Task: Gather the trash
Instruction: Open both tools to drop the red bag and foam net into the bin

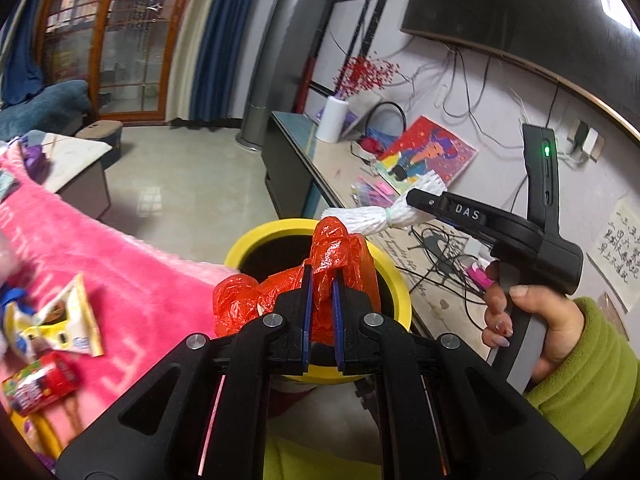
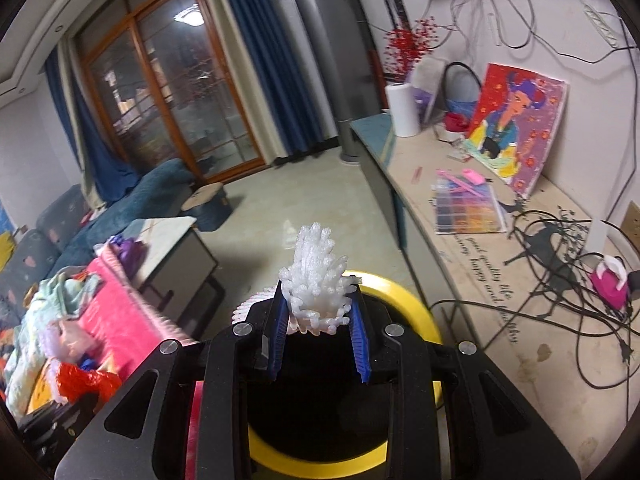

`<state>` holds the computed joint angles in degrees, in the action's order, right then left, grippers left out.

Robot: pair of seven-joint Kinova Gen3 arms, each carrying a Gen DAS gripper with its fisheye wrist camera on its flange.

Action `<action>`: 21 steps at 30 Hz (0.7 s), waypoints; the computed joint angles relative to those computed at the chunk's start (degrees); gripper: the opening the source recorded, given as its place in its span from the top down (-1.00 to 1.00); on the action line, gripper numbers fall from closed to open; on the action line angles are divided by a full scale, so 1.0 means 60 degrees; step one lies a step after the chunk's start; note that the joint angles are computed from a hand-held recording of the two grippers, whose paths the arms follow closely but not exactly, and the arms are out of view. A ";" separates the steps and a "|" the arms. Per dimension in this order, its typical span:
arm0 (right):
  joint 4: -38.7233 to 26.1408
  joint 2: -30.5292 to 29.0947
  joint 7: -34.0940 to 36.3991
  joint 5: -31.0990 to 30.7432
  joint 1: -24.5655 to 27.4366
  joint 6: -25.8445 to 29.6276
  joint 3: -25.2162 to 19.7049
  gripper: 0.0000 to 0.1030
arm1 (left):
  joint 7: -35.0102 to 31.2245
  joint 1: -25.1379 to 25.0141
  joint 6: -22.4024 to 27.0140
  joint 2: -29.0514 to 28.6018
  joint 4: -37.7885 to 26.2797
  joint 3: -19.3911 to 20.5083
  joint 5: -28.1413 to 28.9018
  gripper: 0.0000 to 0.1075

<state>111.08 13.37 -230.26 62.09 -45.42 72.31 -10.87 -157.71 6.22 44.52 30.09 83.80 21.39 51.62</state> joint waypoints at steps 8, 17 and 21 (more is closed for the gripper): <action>0.0566 -0.0146 -0.0354 -0.0344 0.0404 -0.0776 0.0074 0.45 | 0.0680 0.0789 -0.0253 0.0431 -0.0462 -0.0065 -0.0928 0.92; 0.1043 -0.0296 -0.0910 -0.0177 0.0752 -0.1731 0.0135 0.25 | 0.1616 0.0853 -0.0647 0.0793 -0.0771 0.0008 -0.1511 0.53; 0.1061 -0.0285 -0.0958 -0.0120 0.0795 -0.1806 0.0134 0.05 | 0.1789 0.0665 -0.0937 0.0756 -0.0684 0.0158 -0.1510 0.03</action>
<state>117.45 11.66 -236.01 61.37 -40.65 61.48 -10.07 -146.98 10.20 38.89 34.63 79.69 22.33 42.55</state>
